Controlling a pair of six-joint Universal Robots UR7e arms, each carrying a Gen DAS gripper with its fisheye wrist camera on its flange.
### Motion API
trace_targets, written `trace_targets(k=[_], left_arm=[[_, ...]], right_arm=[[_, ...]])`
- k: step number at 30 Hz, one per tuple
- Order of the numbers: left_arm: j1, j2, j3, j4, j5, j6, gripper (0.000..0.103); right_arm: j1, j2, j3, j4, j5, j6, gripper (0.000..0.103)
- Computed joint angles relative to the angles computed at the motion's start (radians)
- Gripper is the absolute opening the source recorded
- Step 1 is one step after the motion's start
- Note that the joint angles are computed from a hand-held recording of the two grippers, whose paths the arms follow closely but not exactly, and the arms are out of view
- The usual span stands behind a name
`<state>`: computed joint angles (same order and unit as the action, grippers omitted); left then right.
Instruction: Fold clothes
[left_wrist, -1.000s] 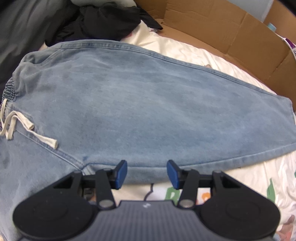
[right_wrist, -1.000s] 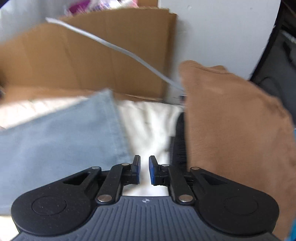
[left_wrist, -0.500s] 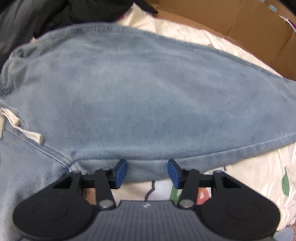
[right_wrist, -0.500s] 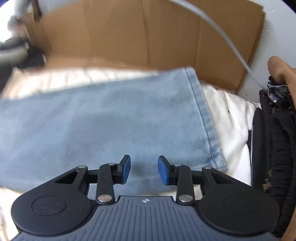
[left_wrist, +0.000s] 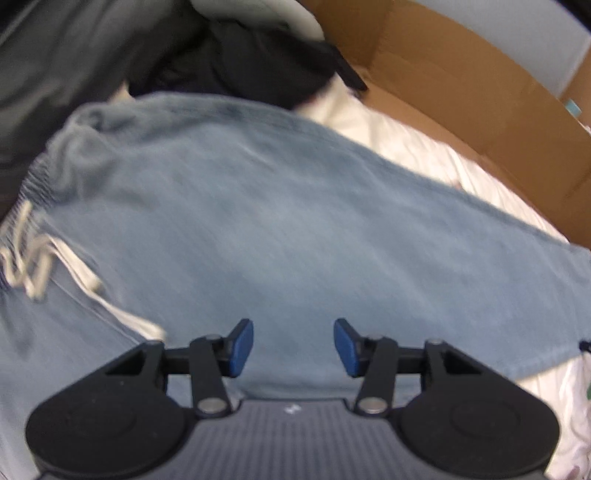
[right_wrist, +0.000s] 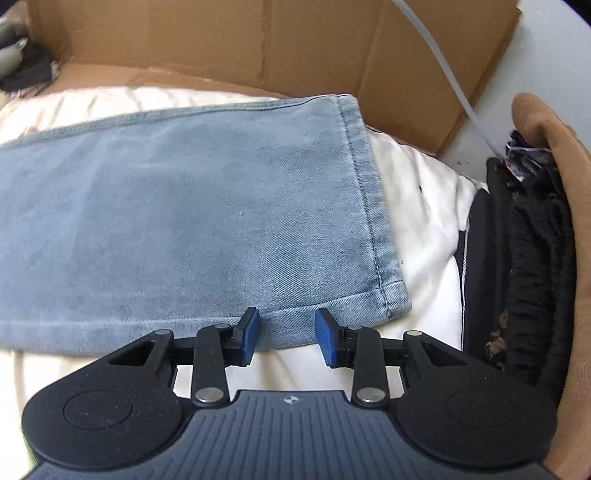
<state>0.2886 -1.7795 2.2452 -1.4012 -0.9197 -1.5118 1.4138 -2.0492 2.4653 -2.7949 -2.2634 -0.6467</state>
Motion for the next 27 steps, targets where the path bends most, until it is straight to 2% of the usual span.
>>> trace_targets(k=[4, 7, 9, 10, 16, 18, 21, 23, 25, 27], left_arm=[[0.054, -0.013, -0.034, 0.097, 0.091, 0.012, 0.051], [0.064, -0.06, -0.007, 0.142, 0.216, 0.025, 0.051], [0.11, -0.05, -0.011, 0.155, 0.257, 0.064, 0.042], [0.133, -0.052, -0.006, 0.126, 0.27, 0.1, 0.036], [0.229, -0.041, 0.012, 0.033, 0.301, 0.263, 0.036], [0.247, -0.055, 0.027, 0.0, 0.309, 0.298, 0.038], [0.274, -0.066, 0.036, -0.005, 0.332, 0.307, 0.048], [0.294, -0.074, 0.039, -0.006, 0.346, 0.309, 0.063], [0.314, -0.088, 0.04, -0.009, 0.359, 0.311, 0.07], [0.323, -0.078, 0.015, 0.066, 0.384, 0.26, 0.071]], right_arm=[[-0.006, -0.082, 0.022, 0.017, 0.085, 0.024, 0.04], [-0.012, -0.13, 0.035, 0.03, 0.138, 0.036, 0.04], [-0.006, -0.136, 0.039, 0.038, 0.149, 0.047, 0.04], [0.0, -0.137, 0.043, 0.041, 0.148, 0.053, 0.04], [0.022, -0.141, 0.082, 0.05, 0.15, 0.074, 0.04], [0.029, -0.132, 0.099, 0.036, 0.143, 0.076, 0.04], [0.037, -0.108, 0.124, -0.001, 0.119, 0.075, 0.04], [0.036, -0.093, 0.138, -0.033, 0.102, 0.075, 0.04], [0.038, -0.08, 0.148, -0.06, 0.086, 0.076, 0.041], [0.056, -0.059, 0.145, -0.073, 0.052, 0.073, 0.044]])
